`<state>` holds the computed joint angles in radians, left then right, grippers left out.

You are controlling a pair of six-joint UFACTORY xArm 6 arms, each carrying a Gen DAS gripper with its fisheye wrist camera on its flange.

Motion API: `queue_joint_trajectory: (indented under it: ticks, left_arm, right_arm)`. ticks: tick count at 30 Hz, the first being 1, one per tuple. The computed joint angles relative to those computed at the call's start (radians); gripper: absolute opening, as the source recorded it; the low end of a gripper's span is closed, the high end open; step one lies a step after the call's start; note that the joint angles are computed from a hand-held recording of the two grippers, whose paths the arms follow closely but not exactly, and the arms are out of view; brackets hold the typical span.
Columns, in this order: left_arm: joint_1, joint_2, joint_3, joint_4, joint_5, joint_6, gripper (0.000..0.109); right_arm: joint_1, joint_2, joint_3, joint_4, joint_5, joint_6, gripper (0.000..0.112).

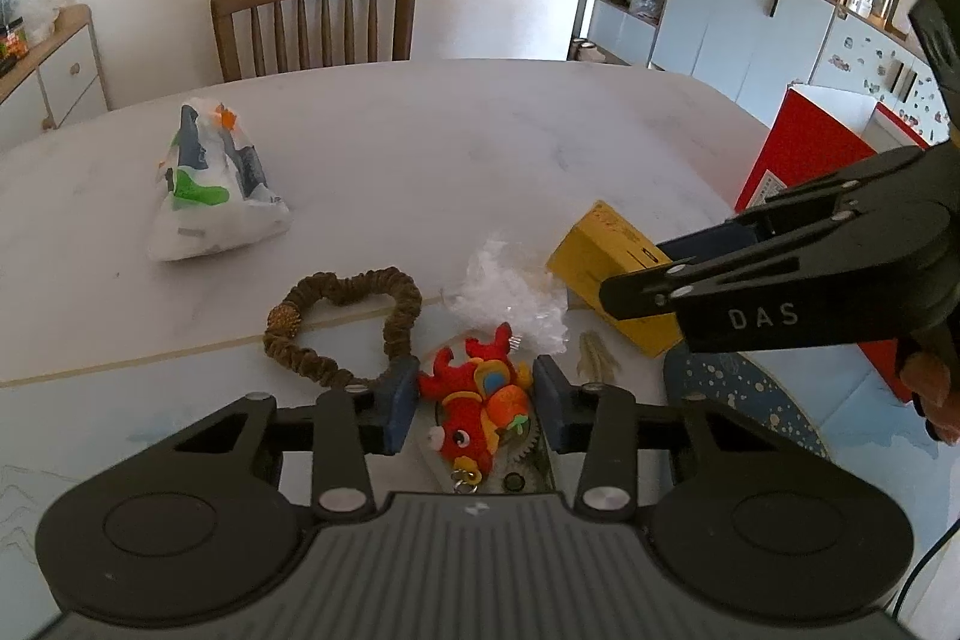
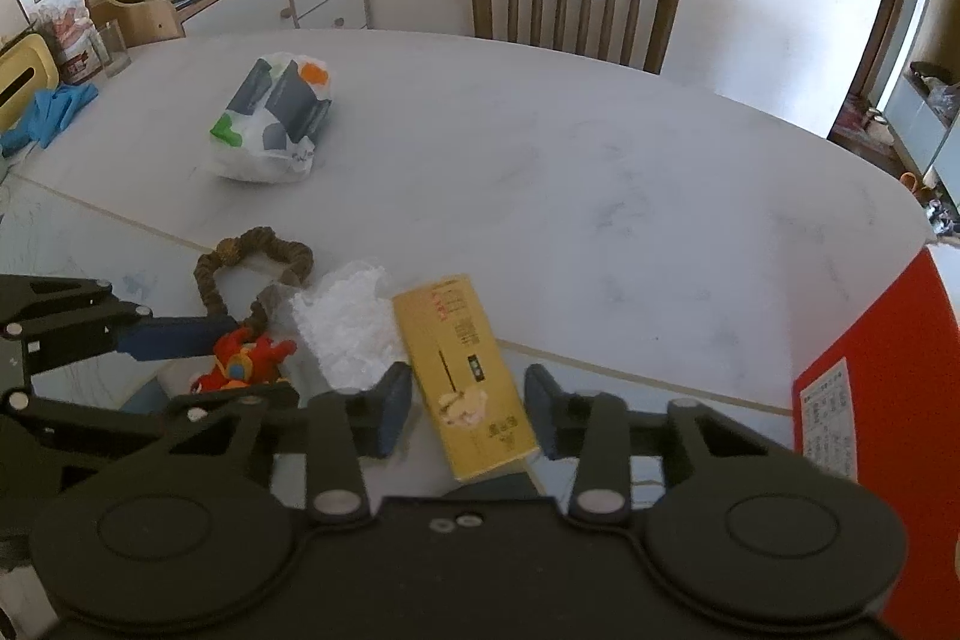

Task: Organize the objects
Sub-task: 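Grasp the red dragon keychain with left tool while right tool grasps the yellow box, then carry the red dragon keychain and yellow box into the shoebox with both tools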

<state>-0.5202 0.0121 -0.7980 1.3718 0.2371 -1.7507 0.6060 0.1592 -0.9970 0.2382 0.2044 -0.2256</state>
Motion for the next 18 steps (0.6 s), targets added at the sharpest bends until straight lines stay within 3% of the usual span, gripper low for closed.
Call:
queue_joint_trajectory:
  ticks: [8, 18]
  left_arm:
    - [-0.006, -0.035, 0.02, -0.09, -0.002, 0.084, 0.038]
    - [-0.029, -0.145, 0.086, -0.239, -0.017, 0.179, 0.038]
  right_arm:
    - [-0.001, -0.073, 0.074, -0.105, -0.005, 0.172, 0.029]
    - [0.002, -0.276, 0.211, -0.073, 0.027, 0.207, 0.029]
